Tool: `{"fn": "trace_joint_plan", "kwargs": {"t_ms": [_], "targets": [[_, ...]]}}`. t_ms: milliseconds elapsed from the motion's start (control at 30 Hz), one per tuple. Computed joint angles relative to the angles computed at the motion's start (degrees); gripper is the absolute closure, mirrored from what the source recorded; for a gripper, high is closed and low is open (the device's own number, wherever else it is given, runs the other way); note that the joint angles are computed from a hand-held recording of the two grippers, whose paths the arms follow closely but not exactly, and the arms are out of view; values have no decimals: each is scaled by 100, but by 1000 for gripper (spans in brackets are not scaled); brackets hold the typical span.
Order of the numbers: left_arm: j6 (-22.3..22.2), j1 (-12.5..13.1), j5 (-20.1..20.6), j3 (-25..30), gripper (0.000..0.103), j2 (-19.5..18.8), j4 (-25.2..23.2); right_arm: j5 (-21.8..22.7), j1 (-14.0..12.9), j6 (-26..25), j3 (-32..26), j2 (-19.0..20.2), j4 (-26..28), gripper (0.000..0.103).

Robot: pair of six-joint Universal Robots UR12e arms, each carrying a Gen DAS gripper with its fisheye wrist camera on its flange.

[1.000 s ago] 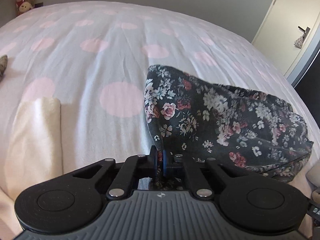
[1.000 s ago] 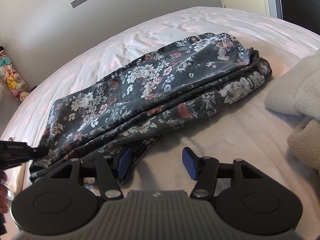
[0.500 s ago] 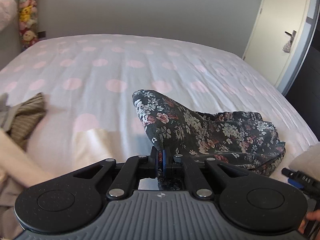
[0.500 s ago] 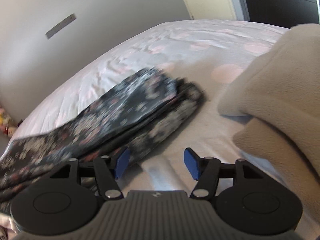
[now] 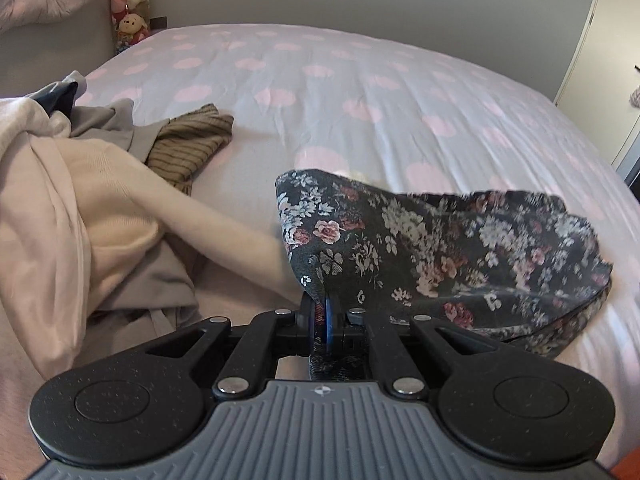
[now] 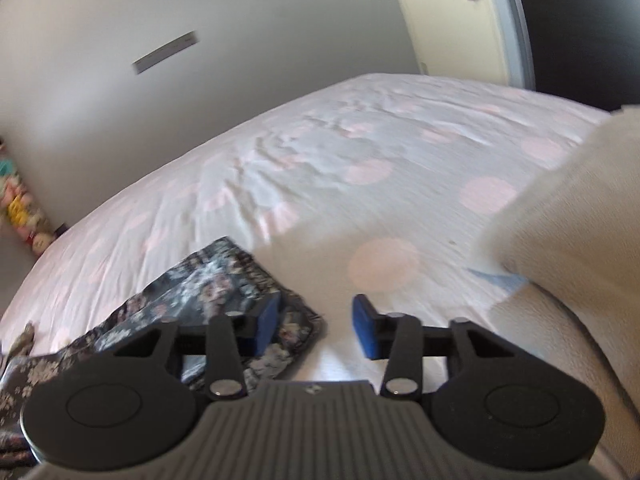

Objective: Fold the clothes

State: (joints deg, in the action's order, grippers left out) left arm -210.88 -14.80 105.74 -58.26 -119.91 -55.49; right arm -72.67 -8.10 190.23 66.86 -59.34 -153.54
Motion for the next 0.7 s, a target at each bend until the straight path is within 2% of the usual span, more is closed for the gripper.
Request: {"fn": "trace_joint_plan", "kwargs": {"t_ms": [67,167,233,333,433,567,633,700], "targets": [[-64,5,-12,-28,94,10,-61,106,54,-472,15,-31,-43,65],[15,-55,261,-62,88,14,40,329,145,-1140,-28,-66,161,75],[144,-107,459,-55,84,-17,220,529,227,-1355,-81,-61,377,78],[456,-169,564,-46,84,-75,574,844,365,-1615,-174,-25,663,81],[865,-179,237,17,84,-166,855,1190,550,-2030,-341,100,849,83],[1027,-150,-272,51,84,-282,937,1424,790,-2860,-454,213,1077,93],[983,-111,-389,-42,84,-258,838,1351,874,-3160,-476,240,1346,97],[939,-79,-457,-130,84,-231,785,1044,944,-3381,-448,244,1698,101]]}}
